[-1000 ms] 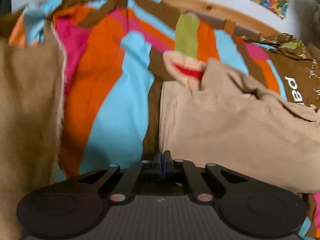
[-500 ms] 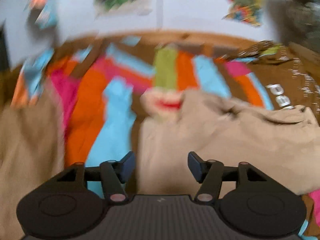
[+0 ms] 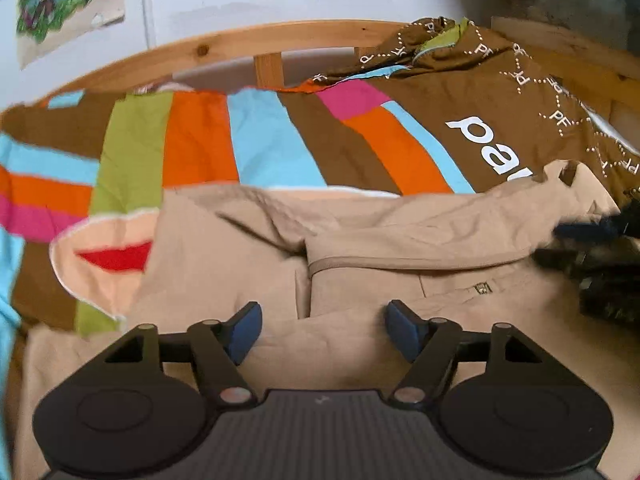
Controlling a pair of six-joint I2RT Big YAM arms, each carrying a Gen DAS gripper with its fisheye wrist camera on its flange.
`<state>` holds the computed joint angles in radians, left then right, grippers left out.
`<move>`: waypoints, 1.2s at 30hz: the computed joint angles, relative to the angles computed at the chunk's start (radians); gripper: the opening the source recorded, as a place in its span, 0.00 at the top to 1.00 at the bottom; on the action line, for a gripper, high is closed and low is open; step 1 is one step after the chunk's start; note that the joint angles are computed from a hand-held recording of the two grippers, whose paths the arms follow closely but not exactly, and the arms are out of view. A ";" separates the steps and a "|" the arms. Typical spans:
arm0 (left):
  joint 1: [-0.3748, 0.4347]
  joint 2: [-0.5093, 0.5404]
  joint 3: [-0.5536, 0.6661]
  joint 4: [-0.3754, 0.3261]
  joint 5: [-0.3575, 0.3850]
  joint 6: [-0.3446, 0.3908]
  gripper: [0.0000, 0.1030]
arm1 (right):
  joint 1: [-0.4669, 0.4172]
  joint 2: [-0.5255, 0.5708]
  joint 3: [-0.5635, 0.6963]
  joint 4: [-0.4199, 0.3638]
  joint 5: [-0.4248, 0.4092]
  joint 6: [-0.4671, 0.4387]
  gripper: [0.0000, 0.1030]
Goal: Fold large clothes
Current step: 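Open both tools and release the folded jacket onto the blanket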
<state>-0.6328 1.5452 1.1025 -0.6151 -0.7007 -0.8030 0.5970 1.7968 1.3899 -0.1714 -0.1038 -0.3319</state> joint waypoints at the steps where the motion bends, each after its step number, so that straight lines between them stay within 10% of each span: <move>1: -0.002 -0.007 -0.026 0.042 0.000 -0.010 0.28 | 0.002 0.018 0.013 -0.024 0.013 -0.005 0.68; 5: -0.013 0.008 -0.074 0.141 -0.048 0.003 0.25 | 0.006 0.066 -0.003 -0.015 0.028 0.010 0.67; 10: -0.022 -0.004 -0.057 0.096 -0.071 -0.005 0.23 | 0.027 0.081 -0.039 0.084 0.087 -0.041 0.67; 19: -0.228 -0.208 -0.129 -0.183 -0.170 -0.432 0.07 | -0.017 -0.181 -0.254 0.112 0.000 0.103 0.38; 28: -0.316 -0.256 -0.168 -0.452 -0.045 -0.787 0.07 | 0.006 -0.268 -0.411 0.096 -0.033 0.123 0.30; 36: -0.311 -0.361 -0.290 -0.271 -0.071 -0.906 0.06 | 0.023 -0.227 -0.451 0.189 0.005 0.093 0.29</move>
<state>-0.9436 1.1838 0.8123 -0.8861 -0.7717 -1.7085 0.6204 1.5696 0.9389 0.0177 -0.0992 -0.2384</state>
